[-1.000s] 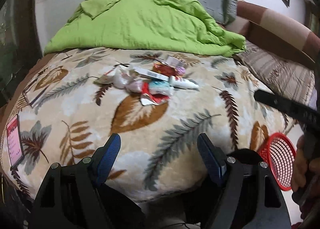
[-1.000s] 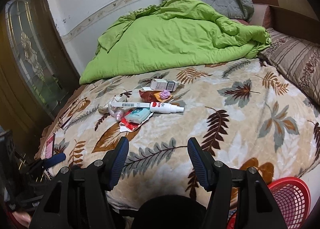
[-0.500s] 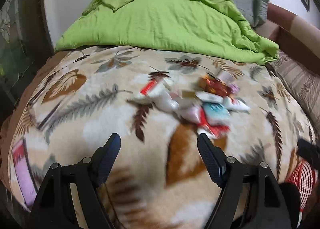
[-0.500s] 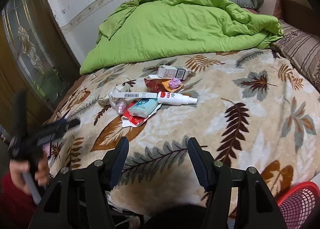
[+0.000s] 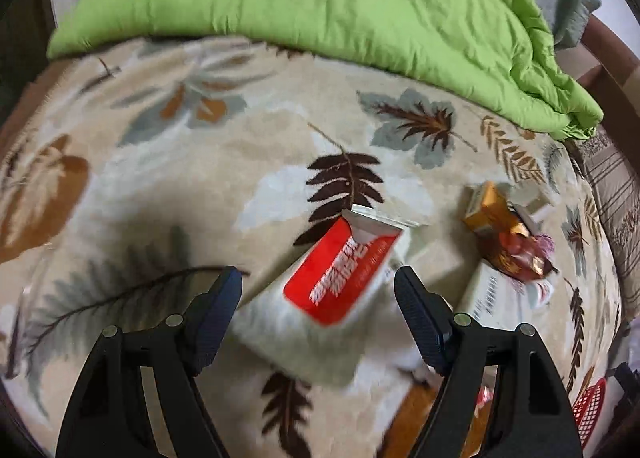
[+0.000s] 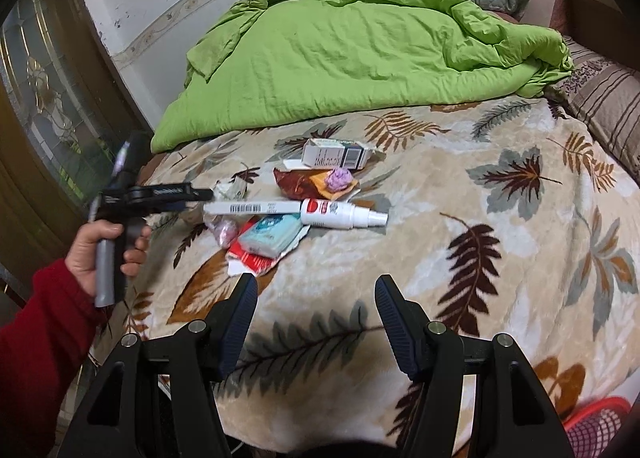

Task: Collect trash
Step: 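Grasp the white-and-red snack packet with the left tool while the right tool grasps pink crumpled paper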

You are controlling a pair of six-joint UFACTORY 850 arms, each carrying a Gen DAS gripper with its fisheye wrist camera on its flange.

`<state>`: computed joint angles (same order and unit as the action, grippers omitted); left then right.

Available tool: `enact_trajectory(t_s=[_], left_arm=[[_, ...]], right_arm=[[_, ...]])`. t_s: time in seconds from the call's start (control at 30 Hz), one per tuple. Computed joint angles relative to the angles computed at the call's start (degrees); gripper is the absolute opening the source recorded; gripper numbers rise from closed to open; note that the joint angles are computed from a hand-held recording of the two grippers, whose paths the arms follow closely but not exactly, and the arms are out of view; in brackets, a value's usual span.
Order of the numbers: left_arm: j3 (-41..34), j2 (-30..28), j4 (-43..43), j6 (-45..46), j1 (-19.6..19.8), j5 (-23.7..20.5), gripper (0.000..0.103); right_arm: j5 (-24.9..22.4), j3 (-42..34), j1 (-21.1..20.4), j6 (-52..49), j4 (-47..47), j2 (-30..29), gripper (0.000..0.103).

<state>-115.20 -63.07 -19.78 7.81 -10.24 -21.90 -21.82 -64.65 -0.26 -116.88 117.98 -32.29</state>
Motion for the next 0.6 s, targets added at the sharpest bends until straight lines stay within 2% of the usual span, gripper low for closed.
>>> enact_trajectory(t_s=[0.03,0.1,0.23,0.3,0.4,0.6], left_arm=[[-1.2,-0.9,-0.3,0.4,0.0,-0.5,0.071],[-3.5,-2.7,0.3,0.1,-0.3,-1.3,0.067],[-2.4,-2.6,-5.4,4.2,-0.3,2.1,0.05],[-0.5,-1.6,-7.5,5.8,-0.5,4.6,0.048],[2.4,-0.1,-6.6,5.6,-1.0,8.2,0.046],[7.2,2.9,-23.4,21.8,-0.5,12.0,0.046]], right_arm=[[-0.2,-0.9,-0.1,1.8,-1.9,-0.6,0.065],[-1.4,-4.3,-0.6,9.4,-9.3,-2.9,0.065],[-3.8,-12.3,-1.1,21.9,-19.2,-8.6,0.064],[-4.6,-18.0,-1.5,29.4,-23.4,-12.6,0.059],[-4.5,-25.8,-1.6,39.4,-30.5,-17.9,0.057],[-3.9,-39.8,-0.7,57.9,-45.8,-27.3,0.05]])
